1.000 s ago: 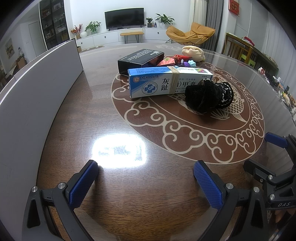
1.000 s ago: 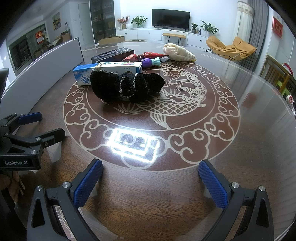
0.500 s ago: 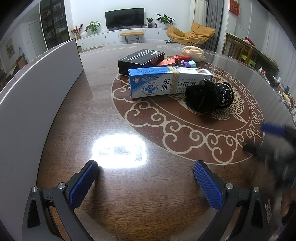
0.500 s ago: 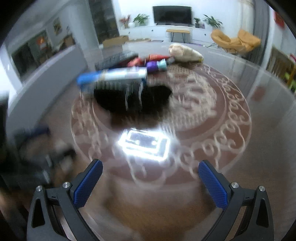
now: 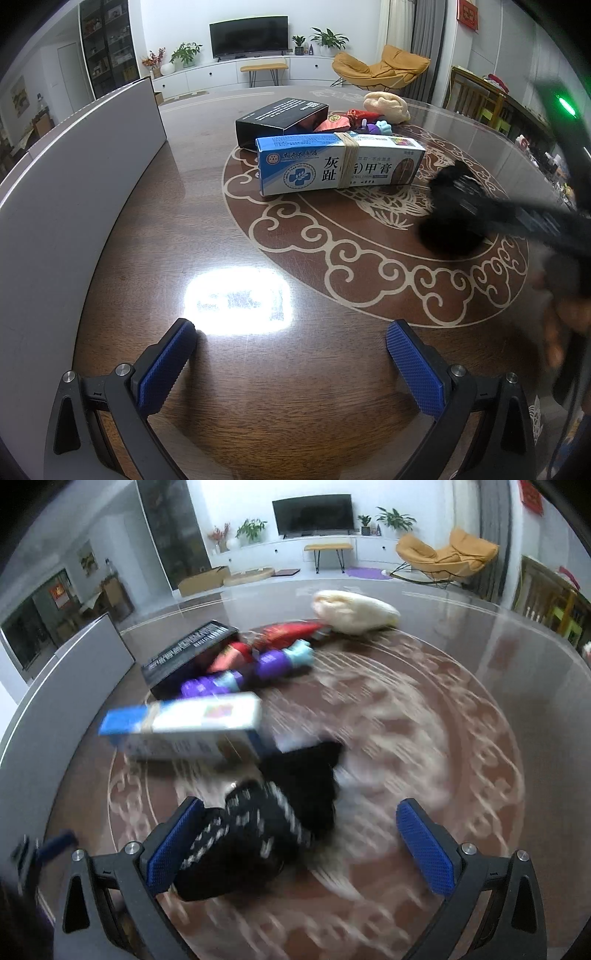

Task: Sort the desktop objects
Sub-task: 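Move the right tool to the black knit bag while the left tool approaches the blue medicine box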

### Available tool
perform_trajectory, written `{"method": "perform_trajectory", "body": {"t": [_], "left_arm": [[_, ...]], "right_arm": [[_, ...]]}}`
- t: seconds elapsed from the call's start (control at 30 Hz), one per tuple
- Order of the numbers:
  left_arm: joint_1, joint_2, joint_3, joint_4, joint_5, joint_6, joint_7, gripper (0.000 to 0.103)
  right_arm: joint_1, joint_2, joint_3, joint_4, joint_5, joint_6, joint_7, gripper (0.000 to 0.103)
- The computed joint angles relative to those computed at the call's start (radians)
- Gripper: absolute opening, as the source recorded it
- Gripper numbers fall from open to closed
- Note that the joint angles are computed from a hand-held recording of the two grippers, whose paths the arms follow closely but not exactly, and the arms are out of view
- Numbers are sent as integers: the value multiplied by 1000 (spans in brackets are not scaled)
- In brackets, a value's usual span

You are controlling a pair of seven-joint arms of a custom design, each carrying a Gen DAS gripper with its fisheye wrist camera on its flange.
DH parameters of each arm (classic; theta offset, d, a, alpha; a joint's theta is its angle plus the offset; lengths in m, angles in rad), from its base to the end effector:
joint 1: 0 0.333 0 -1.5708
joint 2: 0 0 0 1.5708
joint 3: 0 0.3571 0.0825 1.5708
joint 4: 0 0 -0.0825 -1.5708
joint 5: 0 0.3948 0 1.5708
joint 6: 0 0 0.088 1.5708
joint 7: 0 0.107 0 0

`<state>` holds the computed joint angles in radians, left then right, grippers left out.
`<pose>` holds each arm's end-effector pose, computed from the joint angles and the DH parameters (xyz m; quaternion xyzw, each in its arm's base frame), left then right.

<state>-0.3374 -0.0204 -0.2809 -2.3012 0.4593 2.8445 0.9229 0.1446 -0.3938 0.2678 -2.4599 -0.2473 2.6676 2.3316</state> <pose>0.4395 -0.3421 0.4488 -0.5376 0.7886 -0.2475 0.1666 0.4153 0.2020 0.5325 -0.6192 0.7201 -0.1896 0.2492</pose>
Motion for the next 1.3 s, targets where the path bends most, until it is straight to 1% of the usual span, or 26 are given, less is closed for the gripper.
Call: {"method": "perform_trajectory", "body": {"t": [0.03,0.2,0.27,0.33,0.4,0.47,0.5,0.57,0.6,0.7,0.73,0.77,0.83,0.87,0.9,0.93,1.0,1.07,1.1,1.13,1.17,1.2,1.23,1.27,1.3], "left_arm": [[0,0,0,1,3,-1,-2,103],[-1,-9,0,-7,-11,-1,7,103],[-1,-8,0,-6,-11,-1,7,103],[-1,-9,-1,-7,-10,-1,6,103],[-1,-8,0,-6,-10,-1,6,103],[-2,-14,-1,-10,-14,-4,10,103],[-3,-17,-1,-11,-27,-7,25,103],[-14,-13,2,8,-115,-45,127,103],[-11,-3,1,36,-91,-67,132,103],[1,26,1,108,121,-42,36,103],[0,43,2,138,149,-37,46,103],[-4,73,0,187,153,-40,97,103],[-8,136,-14,274,79,-76,266,103],[-12,166,-21,314,48,-104,340,103],[-23,204,-22,366,43,-148,393,103],[-44,242,-15,417,64,-196,416,103],[-67,303,-8,491,58,-269,465,103],[-79,333,-5,527,34,-316,503,103],[-75,328,-5,514,18,-291,513,97],[-45,316,-30,490,-59,-251,569,90],[-22,307,-51,471,-131,-230,615,70],[2,298,-72,454,-213,-226,659,43],[3,291,-71,442,-243,-226,671,35],[16,279,-82,422,-296,-208,698,26],[28,266,-92,404,-354,-211,722,23]], "right_arm": [[13,-43,-14,-38,8,1,-21,103],[39,-211,-31,-157,59,-41,-116,103],[39,-260,-23,-190,81,-60,-143,103],[52,-297,-25,-218,112,-76,-176,103],[57,-310,-18,-226,134,-105,-205,103],[43,-320,23,-226,113,-133,-219,103],[46,-331,29,-239,112,-116,-223,103],[53,-330,24,-247,124,-99,-243,103],[49,-331,27,-248,128,-96,-243,103],[35,-331,36,-245,132,-99,-240,103],[34,-333,38,-247,133,-98,-239,103],[34,-333,39,-248,134,-98,-241,103],[32,-333,41,-248,136,-98,-242,103],[32,-333,42,-247,137,-98,-242,103],[31,-333,42,-247,137,-98,-242,103],[31,-334,42,-247,138,-98,-243,103],[30,-334,43,-248,139,-98,-243,103],[30,-334,44,-248,139,-98,-243,103],[30,-334,44,-248,140,-98,-244,103],[30,-334,44,-248,140,-98,-244,103],[30,-334,43,-248,140,-98,-244,103],[29,-334,44,-247,140,-98,-244,103],[28,-333,44,-246,140,-99,-244,103],[28,-333,44,-246,140,-99,-245,103],[29,-333,44,-246,140,-99,-244,103]]}}
